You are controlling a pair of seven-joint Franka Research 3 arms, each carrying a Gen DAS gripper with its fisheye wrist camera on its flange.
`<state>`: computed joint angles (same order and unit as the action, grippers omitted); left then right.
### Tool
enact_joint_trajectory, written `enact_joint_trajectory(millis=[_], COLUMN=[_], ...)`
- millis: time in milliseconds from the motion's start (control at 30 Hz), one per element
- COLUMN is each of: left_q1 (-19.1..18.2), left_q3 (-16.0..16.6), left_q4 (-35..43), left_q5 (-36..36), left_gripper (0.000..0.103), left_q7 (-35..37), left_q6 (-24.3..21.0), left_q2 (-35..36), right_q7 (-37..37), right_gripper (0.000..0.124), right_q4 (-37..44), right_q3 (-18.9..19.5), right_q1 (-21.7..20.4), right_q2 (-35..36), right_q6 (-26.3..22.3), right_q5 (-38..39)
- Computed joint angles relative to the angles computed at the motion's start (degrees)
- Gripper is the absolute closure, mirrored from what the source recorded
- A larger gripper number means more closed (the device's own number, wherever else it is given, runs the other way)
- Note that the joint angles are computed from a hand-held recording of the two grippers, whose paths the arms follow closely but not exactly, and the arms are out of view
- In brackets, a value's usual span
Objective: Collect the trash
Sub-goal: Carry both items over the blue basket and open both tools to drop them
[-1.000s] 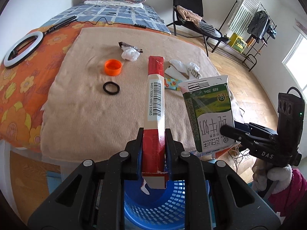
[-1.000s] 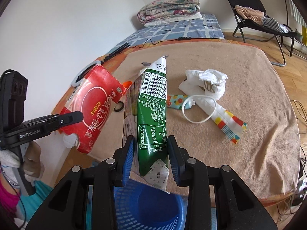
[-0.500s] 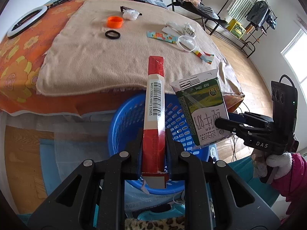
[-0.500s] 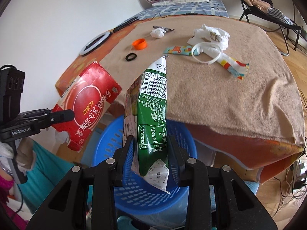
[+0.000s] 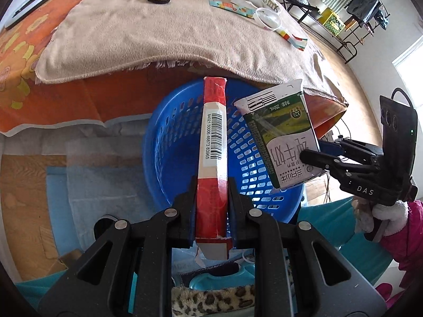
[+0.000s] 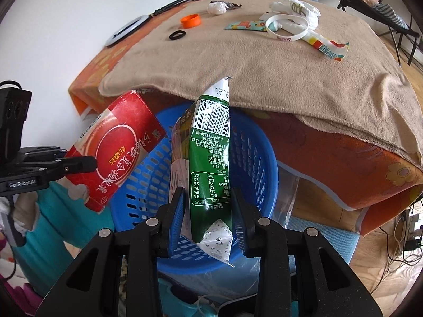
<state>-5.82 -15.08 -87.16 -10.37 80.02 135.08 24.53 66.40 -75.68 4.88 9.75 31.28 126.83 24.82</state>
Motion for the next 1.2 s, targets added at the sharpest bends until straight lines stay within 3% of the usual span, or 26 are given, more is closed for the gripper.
enact_joint_trajectory(millis=[367, 633, 767, 833, 900, 967, 1200], left_q1=[-0.9, -1.5, -1.7, -1.8, -1.9, -2.2, -2.7], left_q3=[0.5, 0.7, 0.9, 0.9, 1.0, 1.2, 1.8], left_q4=[3.5, 4.1, 4.6, 4.9, 4.8, 5.0, 7.4], left_q5=[2.1, 3.9, 4.6, 4.9, 5.3, 6.2, 8.5], left_gripper=[0.083, 0.081, 0.081, 0.073, 0.055, 0.054, 0.045], left_q7=[-1.5, -2.2, -3.0, -3.3, -3.5, -3.8, -5.0], left_q6=[-3.4, -3.5, -3.6, -3.5, -2.9, -2.6, -2.8], left_q2=[3.0, 3.5, 3.6, 3.8, 3.6, 3.6, 4.3], right_q7=[1.2, 2.4, 2.8, 2.9, 3.2, 3.8, 5.5], right_gripper=[0.089, 0.087, 0.072, 0.072, 0.069, 0.064, 0.064], right_q4=[0.0, -0.4, -1.0, -1.3, -1.7, -1.6, -0.7], right_q3=[-0.6, -0.8, -1.0, -1.0, -1.2, -1.3, -1.6], right_q1=[0.7, 0.9, 0.9, 0.9, 1.1, 1.2, 1.4], right_q2=[1.1, 1.2, 0.8, 0.6, 0.4, 0.4, 0.8], right_q6=[-1.0, -0.6, -0.1, 0.4, 1.0, 1.4, 1.6], right_q5=[-1.9, -2.7, -3.3, -3.4, -3.7, -4.0, -5.0])
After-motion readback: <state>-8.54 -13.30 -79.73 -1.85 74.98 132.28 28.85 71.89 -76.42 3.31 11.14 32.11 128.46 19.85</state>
